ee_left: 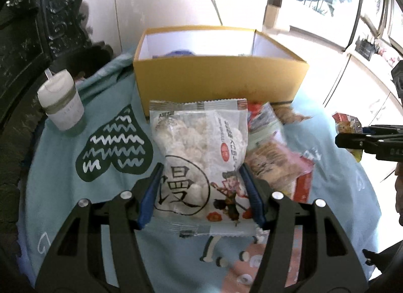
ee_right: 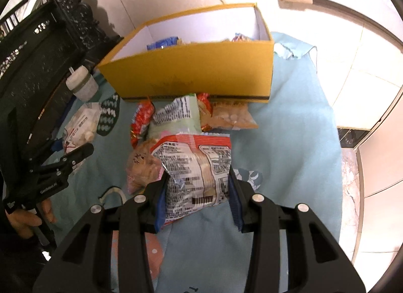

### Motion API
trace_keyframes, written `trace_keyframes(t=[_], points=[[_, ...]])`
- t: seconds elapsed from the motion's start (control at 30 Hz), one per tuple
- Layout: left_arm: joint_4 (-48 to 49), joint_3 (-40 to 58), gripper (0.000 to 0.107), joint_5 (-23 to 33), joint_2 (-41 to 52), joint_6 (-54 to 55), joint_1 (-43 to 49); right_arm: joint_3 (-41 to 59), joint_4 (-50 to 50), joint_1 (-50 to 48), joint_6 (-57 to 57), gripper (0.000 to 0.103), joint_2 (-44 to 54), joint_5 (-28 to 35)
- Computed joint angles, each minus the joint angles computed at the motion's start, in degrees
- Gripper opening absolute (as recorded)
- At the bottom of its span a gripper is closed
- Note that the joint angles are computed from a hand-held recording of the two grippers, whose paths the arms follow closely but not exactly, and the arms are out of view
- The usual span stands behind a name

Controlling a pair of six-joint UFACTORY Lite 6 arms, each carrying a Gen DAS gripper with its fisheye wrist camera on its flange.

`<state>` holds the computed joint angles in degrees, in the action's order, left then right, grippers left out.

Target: Organize snacks

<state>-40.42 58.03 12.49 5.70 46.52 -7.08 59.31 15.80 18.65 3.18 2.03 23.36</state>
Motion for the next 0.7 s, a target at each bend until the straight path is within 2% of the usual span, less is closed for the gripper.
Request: trace_keyframes(t=[0.2,0.4,0.57,0.7], points=[[3.1,2.2,0.061,2.8,-4.6,-4.1,-0.3,2.1,-0.3,-0.9,0.4,0.042,-4.9,2.5],[10.3,11.4,0.061,6.3,-3.7,-12.8,-1.2,11.8,-1.5,-2.2,0.7,0.042,-5.2,6.2],[17.1,23.1,0.061,8.8,0.9,-21.0,-1.8,25.9,-3.1,-4.0,-0.2,0.042,-0.4,9.8],[20.7,37.8,0.061,13.1,8.2,-25.6,-2.1,41.3,-5.1,-4.7,-0.8,0.042,7.2,14.1]])
